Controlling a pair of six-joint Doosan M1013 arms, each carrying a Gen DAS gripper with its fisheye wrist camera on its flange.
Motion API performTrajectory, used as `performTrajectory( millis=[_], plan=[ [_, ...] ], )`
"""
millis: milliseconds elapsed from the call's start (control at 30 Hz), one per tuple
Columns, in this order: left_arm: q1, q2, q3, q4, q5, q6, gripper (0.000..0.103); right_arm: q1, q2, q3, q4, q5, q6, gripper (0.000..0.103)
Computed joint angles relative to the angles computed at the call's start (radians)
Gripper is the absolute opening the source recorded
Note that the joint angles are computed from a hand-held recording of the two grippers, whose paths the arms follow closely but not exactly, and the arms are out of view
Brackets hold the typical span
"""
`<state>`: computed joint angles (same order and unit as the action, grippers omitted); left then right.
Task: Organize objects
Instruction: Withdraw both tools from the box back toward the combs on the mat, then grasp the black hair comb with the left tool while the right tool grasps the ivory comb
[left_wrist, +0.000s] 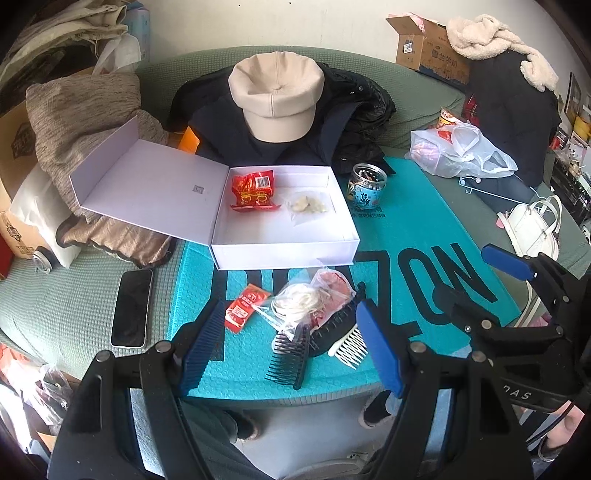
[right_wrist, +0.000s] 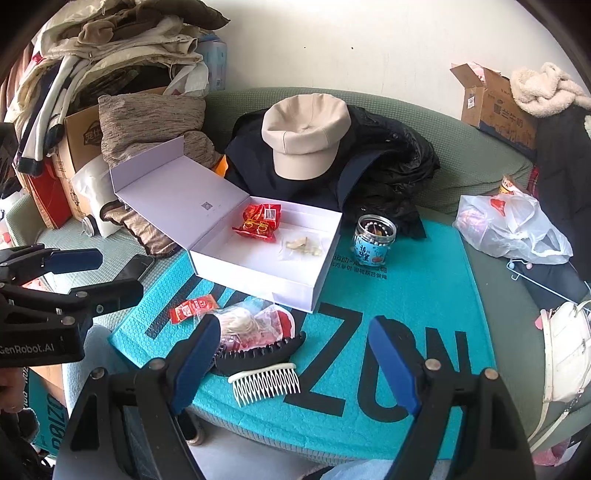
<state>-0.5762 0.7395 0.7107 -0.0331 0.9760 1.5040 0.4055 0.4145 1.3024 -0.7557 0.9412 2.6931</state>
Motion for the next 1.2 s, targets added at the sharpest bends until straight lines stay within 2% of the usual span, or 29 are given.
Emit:
performTrajectory(
  millis=[233,433,667,700,767,867,1200],
  plan=[
    [0.009,-0.025,0.086,-0.036,-0.011,0.012,0.073,0.006,0.000,0.041,0.021,-0.039,0.015,0.083],
    [0.014,-0.018,0.113,-0.059,0.001,0.015,0.073,0.002,0.007,0.062,0.055,-0.068,0.007,0.083],
    [0.019,0.010,0.109,-0.091,0.028,0.023,0.073,-0.009,0.022,0.077,0.102,-0.099,-0.032,0.084],
    [0.020,0.014,0.109,-0.095,0.029,0.028,0.073,-0.010,0.027,0.076,0.107,-0.098,-0.034,0.089],
    [0.024,0.020,0.111,-0.119,0.030,0.045,0.073,-0.013,0.032,0.082,0.112,-0.107,-0.033,0.093],
    [0.028,0.038,0.101,-0.136,0.049,0.045,0.073,-0.021,0.041,0.086,0.149,-0.129,-0.061,0.093],
    [0.025,0.123,0.008,-0.129,0.144,0.052,0.073,-0.040,0.081,0.077,0.208,-0.126,-0.162,0.093]
  ],
)
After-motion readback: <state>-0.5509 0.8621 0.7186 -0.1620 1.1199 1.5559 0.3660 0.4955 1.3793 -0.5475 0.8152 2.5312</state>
